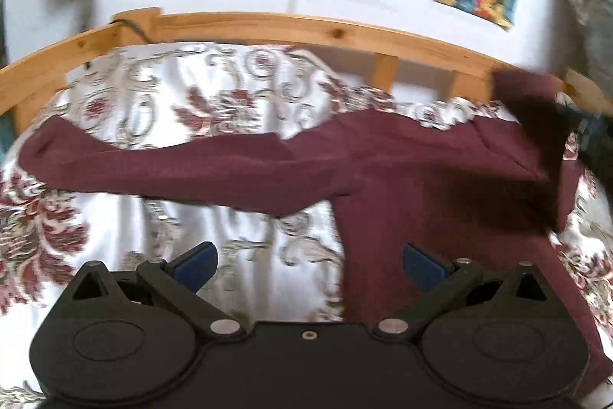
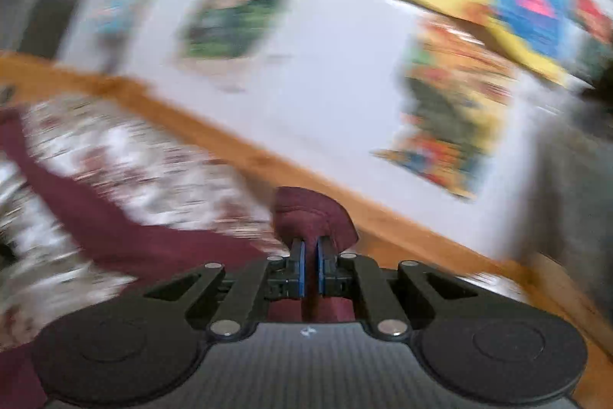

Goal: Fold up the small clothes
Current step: 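Carry the sleeve with the right tool across the sweater body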

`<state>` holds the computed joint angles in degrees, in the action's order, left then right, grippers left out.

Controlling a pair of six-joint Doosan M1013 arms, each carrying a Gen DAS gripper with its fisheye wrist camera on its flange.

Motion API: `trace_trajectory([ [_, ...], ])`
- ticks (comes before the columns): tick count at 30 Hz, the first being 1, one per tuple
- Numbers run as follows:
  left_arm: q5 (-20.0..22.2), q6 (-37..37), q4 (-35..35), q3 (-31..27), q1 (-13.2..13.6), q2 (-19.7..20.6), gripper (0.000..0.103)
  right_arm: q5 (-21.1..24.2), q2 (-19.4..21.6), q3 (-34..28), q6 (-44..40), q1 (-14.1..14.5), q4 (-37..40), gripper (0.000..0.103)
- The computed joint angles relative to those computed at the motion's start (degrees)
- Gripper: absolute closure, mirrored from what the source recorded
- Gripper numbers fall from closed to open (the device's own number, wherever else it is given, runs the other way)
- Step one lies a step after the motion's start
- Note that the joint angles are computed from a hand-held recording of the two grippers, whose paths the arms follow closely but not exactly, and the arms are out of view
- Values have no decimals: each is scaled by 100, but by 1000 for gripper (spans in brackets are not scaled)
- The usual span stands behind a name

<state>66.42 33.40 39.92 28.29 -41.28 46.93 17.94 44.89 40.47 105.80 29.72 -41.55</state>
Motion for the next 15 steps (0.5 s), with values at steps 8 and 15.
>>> trace_trajectory([
  [8,-196,-477,118,813,97,-389,1,364,27,354,-3749,302,2927,94],
  [15,-824,-281,-27,837,167,-308,1,1018,-286,910,-5520,157,4895,30],
])
